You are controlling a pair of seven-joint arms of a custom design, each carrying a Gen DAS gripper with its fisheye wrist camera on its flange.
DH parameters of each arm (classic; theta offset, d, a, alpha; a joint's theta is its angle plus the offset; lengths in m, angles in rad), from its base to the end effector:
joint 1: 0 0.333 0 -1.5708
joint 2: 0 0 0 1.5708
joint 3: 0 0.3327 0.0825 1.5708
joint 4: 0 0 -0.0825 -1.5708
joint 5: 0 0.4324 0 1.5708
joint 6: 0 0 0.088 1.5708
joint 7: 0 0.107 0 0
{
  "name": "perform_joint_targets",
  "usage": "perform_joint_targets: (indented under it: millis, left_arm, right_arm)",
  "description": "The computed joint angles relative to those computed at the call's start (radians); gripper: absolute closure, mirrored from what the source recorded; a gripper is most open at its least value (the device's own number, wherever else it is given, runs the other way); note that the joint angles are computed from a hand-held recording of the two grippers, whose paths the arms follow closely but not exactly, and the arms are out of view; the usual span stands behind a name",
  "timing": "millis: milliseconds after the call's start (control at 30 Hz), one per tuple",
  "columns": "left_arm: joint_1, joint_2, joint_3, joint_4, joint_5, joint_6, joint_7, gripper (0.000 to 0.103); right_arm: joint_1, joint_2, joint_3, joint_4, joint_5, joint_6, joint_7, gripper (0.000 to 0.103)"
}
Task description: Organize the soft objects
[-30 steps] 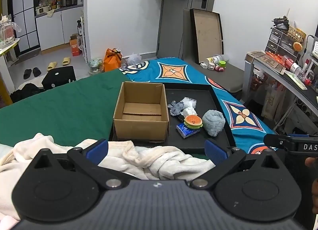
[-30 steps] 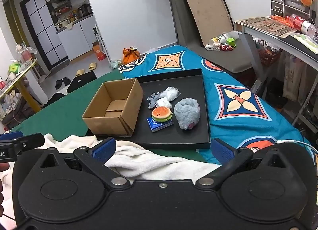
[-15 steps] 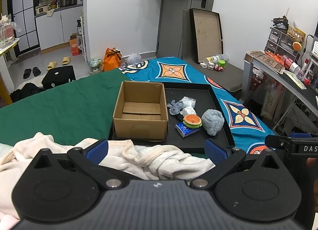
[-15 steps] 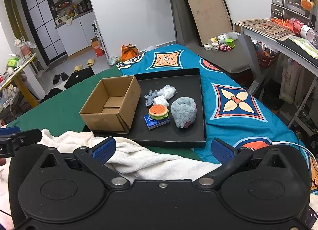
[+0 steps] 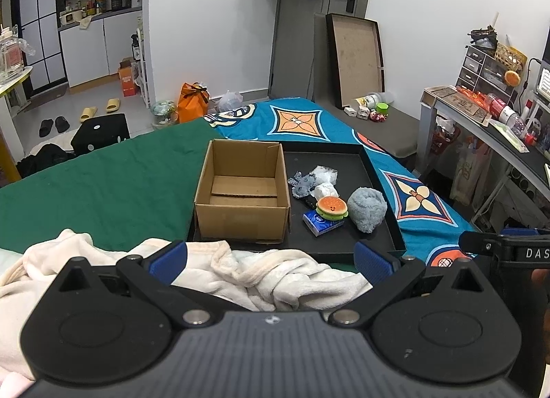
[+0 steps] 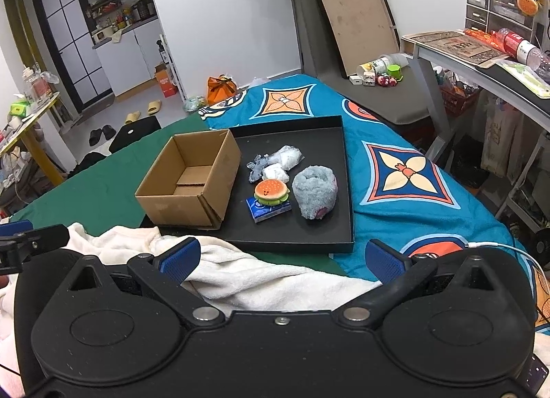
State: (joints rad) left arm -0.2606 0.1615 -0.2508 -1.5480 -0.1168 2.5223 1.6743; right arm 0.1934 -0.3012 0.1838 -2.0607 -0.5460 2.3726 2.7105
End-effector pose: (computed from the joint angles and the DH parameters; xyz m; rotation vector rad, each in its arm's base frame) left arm 0.6282 -0.3336 0.6635 -1.3014 2.2673 -1.0517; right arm 0.5143 0.2104 0.6371 -1.2918 2.1133 -0.7264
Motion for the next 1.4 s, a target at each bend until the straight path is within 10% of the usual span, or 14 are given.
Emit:
perform_joint_targets:
  millis: [1400]
  left_arm:
    - [-0.004,0.035,0.007,0.039,0.028,-0.005,-0.024,0.001]
  right_arm:
    - [0.0,0.038,-0.021,0.02,0.018,0.031,-0.019,0.0]
